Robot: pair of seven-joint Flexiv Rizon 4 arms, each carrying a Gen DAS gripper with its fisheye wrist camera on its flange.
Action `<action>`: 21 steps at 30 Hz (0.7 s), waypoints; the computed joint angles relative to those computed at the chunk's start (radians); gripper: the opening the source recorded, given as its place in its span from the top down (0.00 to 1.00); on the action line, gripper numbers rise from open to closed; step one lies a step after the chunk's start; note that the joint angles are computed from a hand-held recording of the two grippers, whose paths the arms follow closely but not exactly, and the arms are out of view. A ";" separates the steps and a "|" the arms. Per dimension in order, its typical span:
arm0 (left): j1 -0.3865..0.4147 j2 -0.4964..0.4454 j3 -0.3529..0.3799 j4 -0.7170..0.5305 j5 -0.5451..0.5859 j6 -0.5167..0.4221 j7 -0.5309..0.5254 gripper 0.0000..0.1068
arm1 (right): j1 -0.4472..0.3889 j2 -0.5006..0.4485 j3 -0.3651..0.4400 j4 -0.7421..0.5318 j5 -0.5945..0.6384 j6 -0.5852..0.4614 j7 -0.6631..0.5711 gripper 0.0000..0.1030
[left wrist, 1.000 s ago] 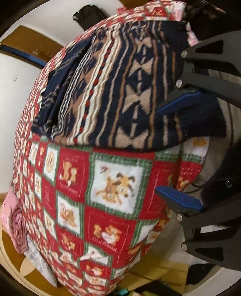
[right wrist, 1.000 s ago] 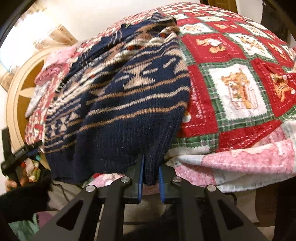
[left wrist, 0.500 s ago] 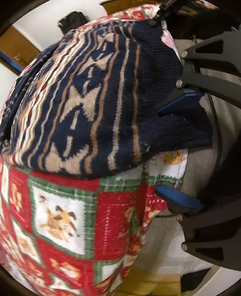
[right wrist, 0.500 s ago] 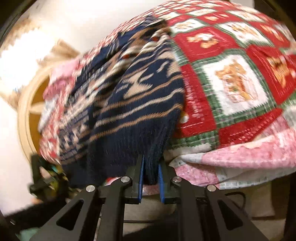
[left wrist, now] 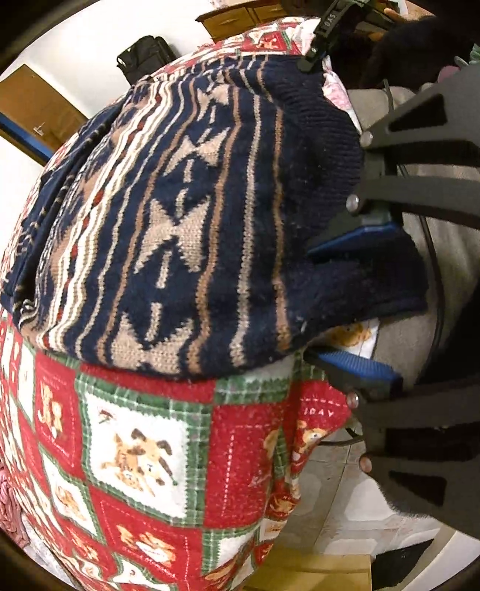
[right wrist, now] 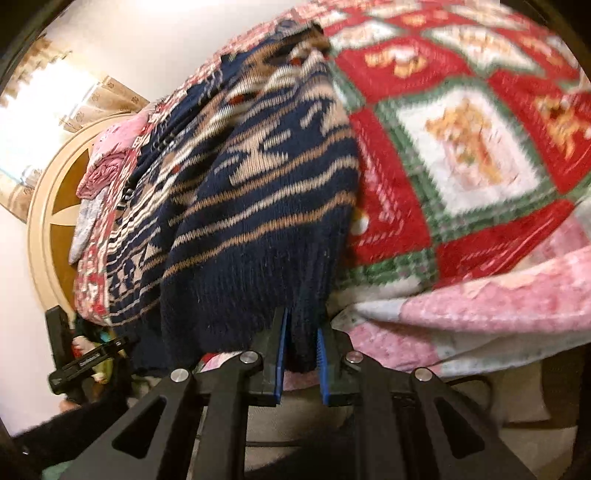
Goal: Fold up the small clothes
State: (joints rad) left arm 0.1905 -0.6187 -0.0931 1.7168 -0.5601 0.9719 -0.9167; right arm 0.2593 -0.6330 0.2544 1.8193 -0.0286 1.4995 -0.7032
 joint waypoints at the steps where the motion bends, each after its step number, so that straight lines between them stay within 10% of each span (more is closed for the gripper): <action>1: 0.006 0.000 -0.008 0.001 -0.010 -0.004 0.006 0.43 | -0.012 -0.010 0.016 -0.010 0.010 -0.003 0.001 0.69; 6: 0.013 -0.004 -0.027 0.002 -0.033 -0.007 0.033 0.48 | -0.016 -0.042 0.022 -0.044 0.014 -0.013 -0.006 0.68; 9: 0.012 0.000 -0.038 0.007 -0.049 -0.012 0.064 0.85 | -0.007 -0.054 0.016 -0.048 0.004 -0.002 -0.019 0.71; 12: 0.010 -0.001 -0.046 0.004 -0.069 -0.024 0.082 0.88 | -0.003 -0.050 0.017 -0.052 -0.010 -0.006 -0.041 0.89; 21: 0.047 0.031 -0.101 -0.006 -0.248 -0.096 0.163 0.89 | -0.199 0.014 0.262 0.066 0.049 0.286 -0.106 0.92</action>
